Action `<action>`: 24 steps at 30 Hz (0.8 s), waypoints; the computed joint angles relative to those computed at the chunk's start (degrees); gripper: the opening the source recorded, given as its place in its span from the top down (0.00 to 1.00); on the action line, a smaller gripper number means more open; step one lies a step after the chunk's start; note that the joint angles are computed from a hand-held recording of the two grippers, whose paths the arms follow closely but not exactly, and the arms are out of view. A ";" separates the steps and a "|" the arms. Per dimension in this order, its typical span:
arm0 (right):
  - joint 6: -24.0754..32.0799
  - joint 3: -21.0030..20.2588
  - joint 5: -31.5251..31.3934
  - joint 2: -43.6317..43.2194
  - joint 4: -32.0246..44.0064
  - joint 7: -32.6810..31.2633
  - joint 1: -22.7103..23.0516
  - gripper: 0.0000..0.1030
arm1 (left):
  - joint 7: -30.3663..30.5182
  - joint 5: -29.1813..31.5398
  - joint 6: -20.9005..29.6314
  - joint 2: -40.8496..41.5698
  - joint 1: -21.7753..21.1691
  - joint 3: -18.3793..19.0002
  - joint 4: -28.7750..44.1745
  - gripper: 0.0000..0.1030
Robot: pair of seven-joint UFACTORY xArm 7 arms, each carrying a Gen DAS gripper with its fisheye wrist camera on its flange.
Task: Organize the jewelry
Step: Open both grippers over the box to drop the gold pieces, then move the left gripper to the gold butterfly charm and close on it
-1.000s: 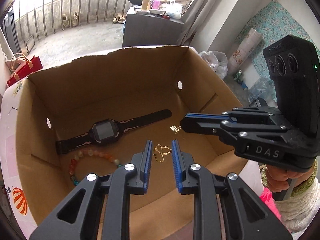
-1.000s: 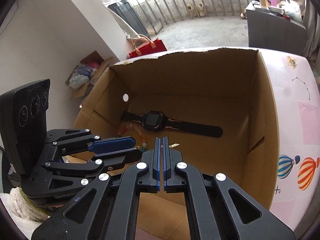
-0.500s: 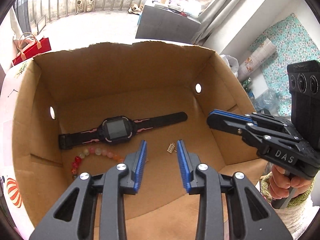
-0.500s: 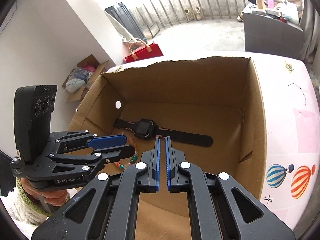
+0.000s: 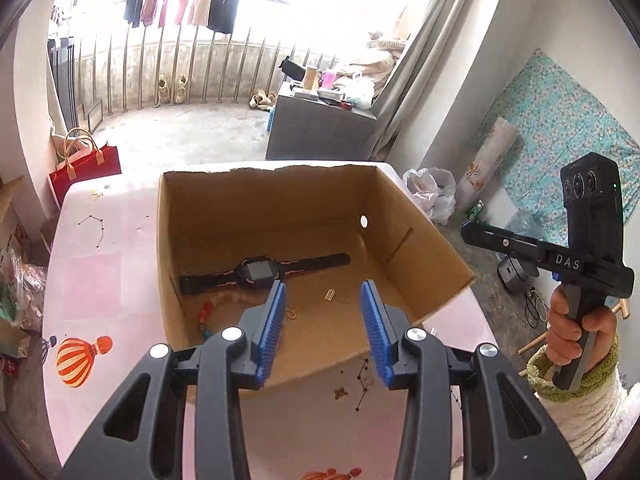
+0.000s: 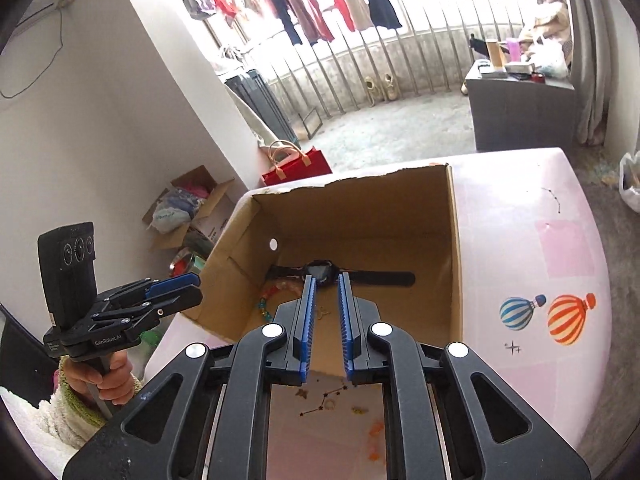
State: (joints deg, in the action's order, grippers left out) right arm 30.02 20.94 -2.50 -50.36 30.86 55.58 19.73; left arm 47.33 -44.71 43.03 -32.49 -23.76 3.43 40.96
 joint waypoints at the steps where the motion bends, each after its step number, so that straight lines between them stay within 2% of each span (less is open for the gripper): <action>1: 1.11 1.22 -0.07 -1.35 -0.02 0.90 0.25 0.83 | 1.05 0.00 0.77 -2.40 0.13 0.75 -1.56 0.62; 2: 2.35 2.58 -0.29 -2.50 0.07 1.92 0.34 0.81 | 2.07 0.08 1.66 -5.28 0.32 1.58 -3.53 0.60; 4: 4.25 5.82 -0.63 -3.48 0.65 4.58 0.55 0.67 | 2.79 0.57 3.17 -9.57 0.65 2.57 -6.33 0.56; 7: 6.53 9.90 -1.08 -3.51 1.10 8.72 1.36 0.63 | 2.80 2.18 5.29 -14.95 1.39 3.17 -10.84 0.54; 12: 5.92 14.89 -0.96 0.25 -0.24 17.70 3.28 0.63 | 0.38 4.47 3.64 -18.03 1.09 0.78 -18.06 0.53; 14: 3.98 16.09 -0.77 2.70 -1.53 21.40 4.11 0.63 | -0.20 4.84 0.60 -17.40 -0.27 -0.71 -19.99 0.53; 19: -0.85 17.67 -1.62 8.62 -3.84 28.72 5.46 0.75 | 0.04 4.84 -6.36 -13.47 -5.05 -1.85 -21.68 0.53; 22: 1.69 18.84 -5.25 11.30 -2.40 30.47 4.84 0.79 | 0.62 4.84 -11.40 -10.74 -8.27 -1.95 -21.95 0.53; 24: 0.95 18.29 -6.88 11.89 -2.88 31.95 5.18 0.81 | 0.37 4.90 -13.52 -9.35 -9.88 -1.68 -22.00 0.53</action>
